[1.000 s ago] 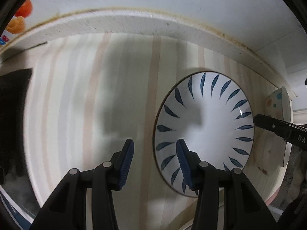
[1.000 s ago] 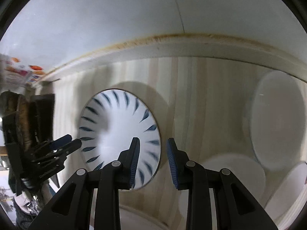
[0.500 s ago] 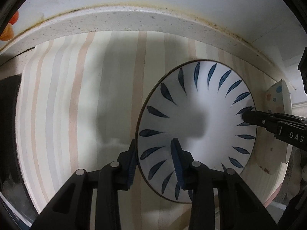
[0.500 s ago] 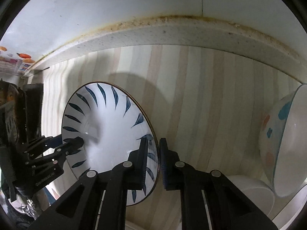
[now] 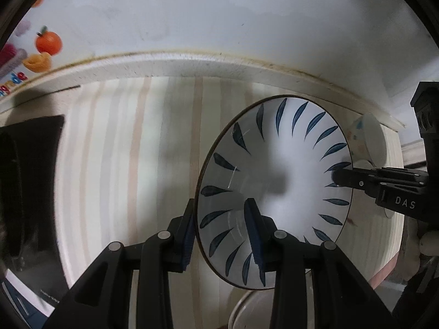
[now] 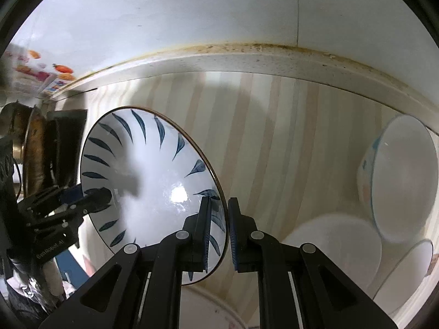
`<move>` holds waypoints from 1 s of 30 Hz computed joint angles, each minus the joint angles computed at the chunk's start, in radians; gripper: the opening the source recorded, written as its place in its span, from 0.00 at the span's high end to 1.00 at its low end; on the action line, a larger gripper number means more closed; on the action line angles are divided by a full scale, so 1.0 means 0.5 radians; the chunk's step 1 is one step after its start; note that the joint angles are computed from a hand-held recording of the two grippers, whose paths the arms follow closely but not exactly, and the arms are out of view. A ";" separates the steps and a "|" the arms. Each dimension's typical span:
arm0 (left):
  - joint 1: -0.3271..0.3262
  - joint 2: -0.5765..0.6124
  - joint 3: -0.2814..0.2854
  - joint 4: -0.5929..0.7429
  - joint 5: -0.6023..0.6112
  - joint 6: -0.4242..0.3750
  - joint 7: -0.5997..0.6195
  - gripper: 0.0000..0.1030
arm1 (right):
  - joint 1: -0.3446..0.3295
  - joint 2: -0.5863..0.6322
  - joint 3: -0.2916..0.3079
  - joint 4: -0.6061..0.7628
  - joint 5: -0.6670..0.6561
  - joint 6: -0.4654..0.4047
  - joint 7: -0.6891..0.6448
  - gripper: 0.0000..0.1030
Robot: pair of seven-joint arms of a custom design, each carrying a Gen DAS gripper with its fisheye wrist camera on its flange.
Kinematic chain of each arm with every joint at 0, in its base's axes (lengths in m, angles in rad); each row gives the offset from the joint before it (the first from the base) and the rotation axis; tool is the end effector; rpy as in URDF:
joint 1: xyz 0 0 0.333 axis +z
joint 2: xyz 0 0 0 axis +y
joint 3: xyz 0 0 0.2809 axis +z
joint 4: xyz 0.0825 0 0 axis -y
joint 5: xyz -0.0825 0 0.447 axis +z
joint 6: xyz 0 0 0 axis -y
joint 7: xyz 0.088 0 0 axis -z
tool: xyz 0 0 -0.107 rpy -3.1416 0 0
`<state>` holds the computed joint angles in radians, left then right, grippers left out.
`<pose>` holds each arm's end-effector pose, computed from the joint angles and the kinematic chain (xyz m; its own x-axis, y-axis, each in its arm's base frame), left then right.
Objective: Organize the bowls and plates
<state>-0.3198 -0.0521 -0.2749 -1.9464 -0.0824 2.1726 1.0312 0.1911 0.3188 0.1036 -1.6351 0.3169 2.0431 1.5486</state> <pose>0.5208 -0.3582 0.4741 -0.0390 -0.9802 0.1944 -0.9797 -0.0007 -0.2002 0.6760 0.2175 0.3888 0.1791 -0.9309 -0.3183 -0.9837 -0.1646 -0.0721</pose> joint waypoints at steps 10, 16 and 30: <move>-0.064 -0.383 -0.065 -0.310 -0.019 -0.016 0.008 0.70 | 0.058 -0.699 -0.049 -0.785 0.247 0.125 -0.072 0.87; -0.140 -0.500 -0.099 -0.473 -0.152 -0.025 0.061 0.70 | 0.149 -1.108 -0.144 -1.273 0.346 0.159 -0.043 0.87; -0.231 -0.316 -0.151 -0.411 -0.165 -0.076 0.099 0.70 | 0.238 -1.484 -0.289 -1.829 0.323 0.184 0.077 0.87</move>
<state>-0.4354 -0.2100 -0.3503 -2.1521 -0.1649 2.1344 1.0808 0.3103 -0.4234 -0.0409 -2.5494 0.4781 2.1352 1.5871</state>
